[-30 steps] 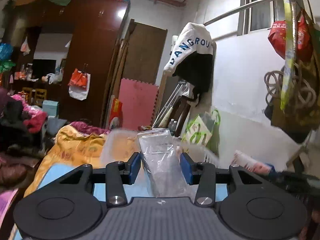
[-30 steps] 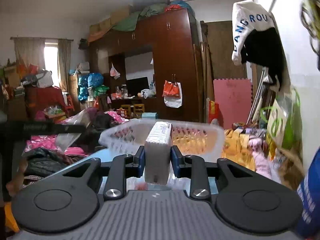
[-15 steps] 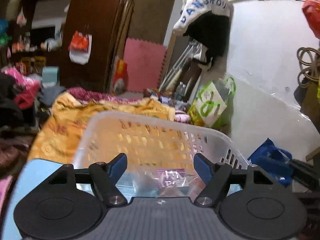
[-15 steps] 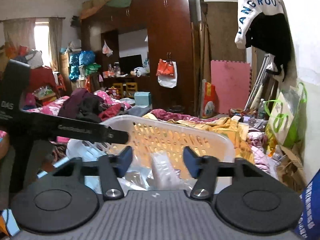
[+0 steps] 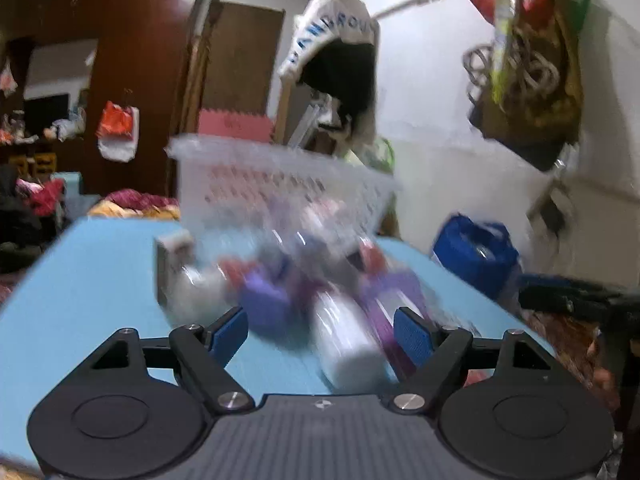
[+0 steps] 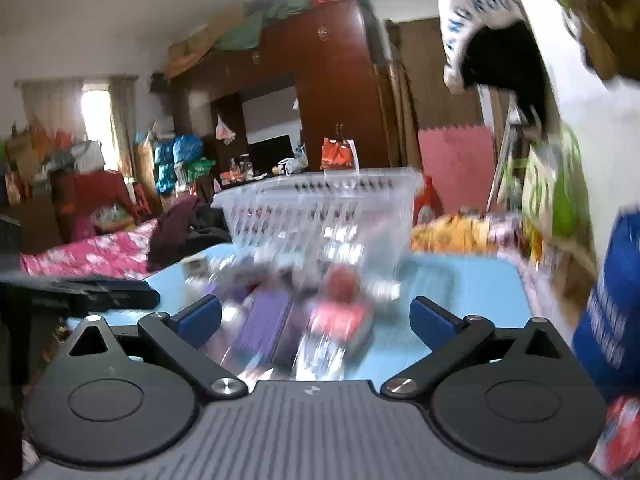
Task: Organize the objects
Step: 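Carry a pink box with right gripper while left carries a barcoded purple box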
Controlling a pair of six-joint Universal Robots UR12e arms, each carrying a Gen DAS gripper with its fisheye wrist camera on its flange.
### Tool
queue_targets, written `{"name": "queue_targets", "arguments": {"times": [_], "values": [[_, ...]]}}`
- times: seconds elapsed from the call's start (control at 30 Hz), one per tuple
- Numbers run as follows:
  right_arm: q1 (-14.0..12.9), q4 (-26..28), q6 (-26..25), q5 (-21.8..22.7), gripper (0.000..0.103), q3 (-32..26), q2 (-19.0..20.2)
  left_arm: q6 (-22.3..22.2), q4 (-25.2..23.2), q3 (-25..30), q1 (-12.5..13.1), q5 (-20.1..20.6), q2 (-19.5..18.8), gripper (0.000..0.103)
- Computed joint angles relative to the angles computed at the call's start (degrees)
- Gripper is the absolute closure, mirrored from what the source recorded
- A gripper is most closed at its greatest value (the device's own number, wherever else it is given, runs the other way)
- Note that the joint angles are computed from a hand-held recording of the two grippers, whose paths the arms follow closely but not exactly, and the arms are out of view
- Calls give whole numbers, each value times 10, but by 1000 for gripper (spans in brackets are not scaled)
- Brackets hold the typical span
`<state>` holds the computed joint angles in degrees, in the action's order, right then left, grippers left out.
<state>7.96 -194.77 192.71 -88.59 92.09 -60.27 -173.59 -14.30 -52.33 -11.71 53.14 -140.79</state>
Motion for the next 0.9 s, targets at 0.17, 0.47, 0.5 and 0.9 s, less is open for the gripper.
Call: {"name": "queue_targets", "arguments": {"times": [0.17, 0.47, 0.5, 0.9], "values": [[20, 71, -86, 18, 13, -25, 11, 31, 16, -13, -10, 12, 5, 20], [30, 112, -92, -43, 46, -52, 33, 41, 37, -34, -18, 14, 11, 20], [31, 108, -93, -44, 47, -46, 30, 40, 31, -29, -21, 17, 8, 20], [34, 96, -95, -53, 49, -37, 28, 43, 58, -31, -33, 49, 5, 41]]}}
